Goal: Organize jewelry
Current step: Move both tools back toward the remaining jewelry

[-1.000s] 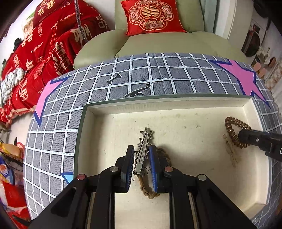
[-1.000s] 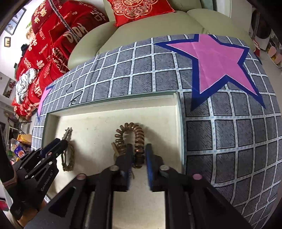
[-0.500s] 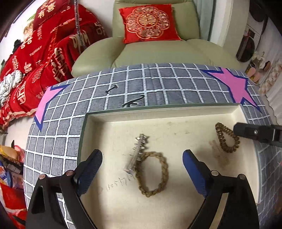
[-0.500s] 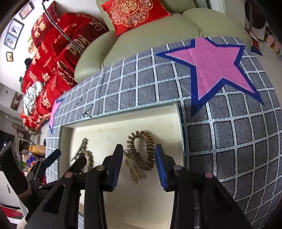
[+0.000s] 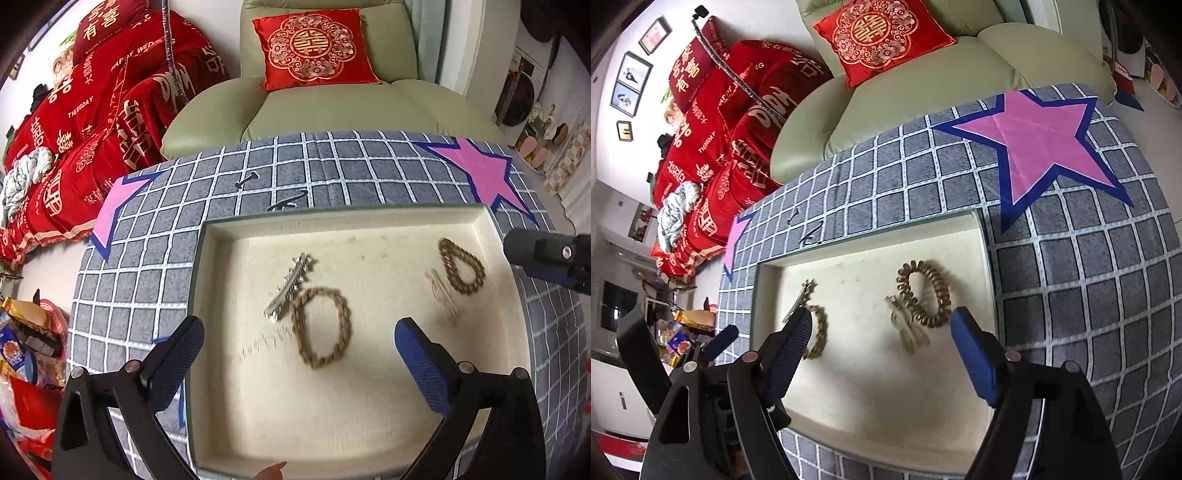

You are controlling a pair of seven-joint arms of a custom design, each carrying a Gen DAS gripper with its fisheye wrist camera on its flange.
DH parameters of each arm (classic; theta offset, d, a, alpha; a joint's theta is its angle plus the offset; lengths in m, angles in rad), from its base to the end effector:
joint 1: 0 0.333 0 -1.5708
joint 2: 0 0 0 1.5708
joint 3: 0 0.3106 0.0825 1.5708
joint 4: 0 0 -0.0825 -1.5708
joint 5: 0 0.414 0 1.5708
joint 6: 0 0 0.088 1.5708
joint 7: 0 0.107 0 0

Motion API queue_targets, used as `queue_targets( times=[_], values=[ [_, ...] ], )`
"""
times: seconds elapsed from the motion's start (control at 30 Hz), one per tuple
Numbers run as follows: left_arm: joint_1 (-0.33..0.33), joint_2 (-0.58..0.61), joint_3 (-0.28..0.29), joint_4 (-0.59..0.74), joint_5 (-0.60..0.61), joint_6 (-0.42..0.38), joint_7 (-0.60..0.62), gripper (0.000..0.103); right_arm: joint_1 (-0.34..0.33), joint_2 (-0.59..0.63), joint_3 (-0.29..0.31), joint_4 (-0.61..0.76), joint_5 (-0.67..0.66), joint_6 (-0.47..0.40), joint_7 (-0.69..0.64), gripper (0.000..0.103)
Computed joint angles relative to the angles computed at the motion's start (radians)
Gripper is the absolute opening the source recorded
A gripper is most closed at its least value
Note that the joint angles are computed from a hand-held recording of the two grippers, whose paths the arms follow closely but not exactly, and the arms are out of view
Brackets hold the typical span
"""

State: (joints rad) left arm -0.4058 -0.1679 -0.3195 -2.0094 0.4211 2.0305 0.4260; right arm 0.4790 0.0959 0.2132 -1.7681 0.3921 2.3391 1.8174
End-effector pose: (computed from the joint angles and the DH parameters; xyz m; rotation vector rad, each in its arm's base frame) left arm 0.4290 -0.3602 0.5343 -2.1499 1.6468 -0.3280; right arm 0.5067 0.4216 0.5414 -2.0181 1.5943 0.2610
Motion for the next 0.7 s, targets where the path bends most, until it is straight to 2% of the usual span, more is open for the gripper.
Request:
queue_targets(
  times=[0.07,0.1,0.2,0.33,0.37,0.4,0.5,0.7],
  values=[
    [-0.007,-0.012,-0.006,-0.004,-0.005,-0.011,0.005,0.103,0.002,-0.025,0.001,-0.022,0.006,0.003,0.008,0.082],
    [-0.011,-0.020,-0.009,-0.007,-0.005,-0.017,0.005,0.103,0.004,-0.036,0.000,-0.033,0.011,0.006,0.010,0.089],
    [-0.023,-0.040,-0.018,-0.013,-0.014,-0.046,0.000,0.103,0.014,-0.086,-0.004,-0.084,0.033,0.030,0.018,0.090],
    [-0.045,-0.089,-0.016,-0.051,-0.074,-0.046,0.005,0.103,0.037,-0.153,-0.020,-0.146,0.054,0.044,0.017,0.091],
    [-0.051,-0.101,-0.019,-0.059,-0.081,-0.053,0.006,0.103,0.043,-0.170,-0.024,-0.161,0.058,0.046,0.018,0.093],
    [-0.056,-0.111,-0.021,-0.066,-0.087,-0.059,0.006,0.103,0.050,-0.189,-0.027,-0.178,0.056,0.048,0.026,0.102],
    [-0.075,-0.151,-0.027,-0.094,-0.112,-0.082,0.000,0.103,0.071,-0.248,-0.037,-0.232,0.046,0.068,0.056,0.103],
    [-0.116,-0.228,-0.029,-0.155,-0.163,-0.109,0.004,0.103,0.113,-0.340,-0.058,-0.304,-0.010,0.052,0.114,0.103]
  ],
)
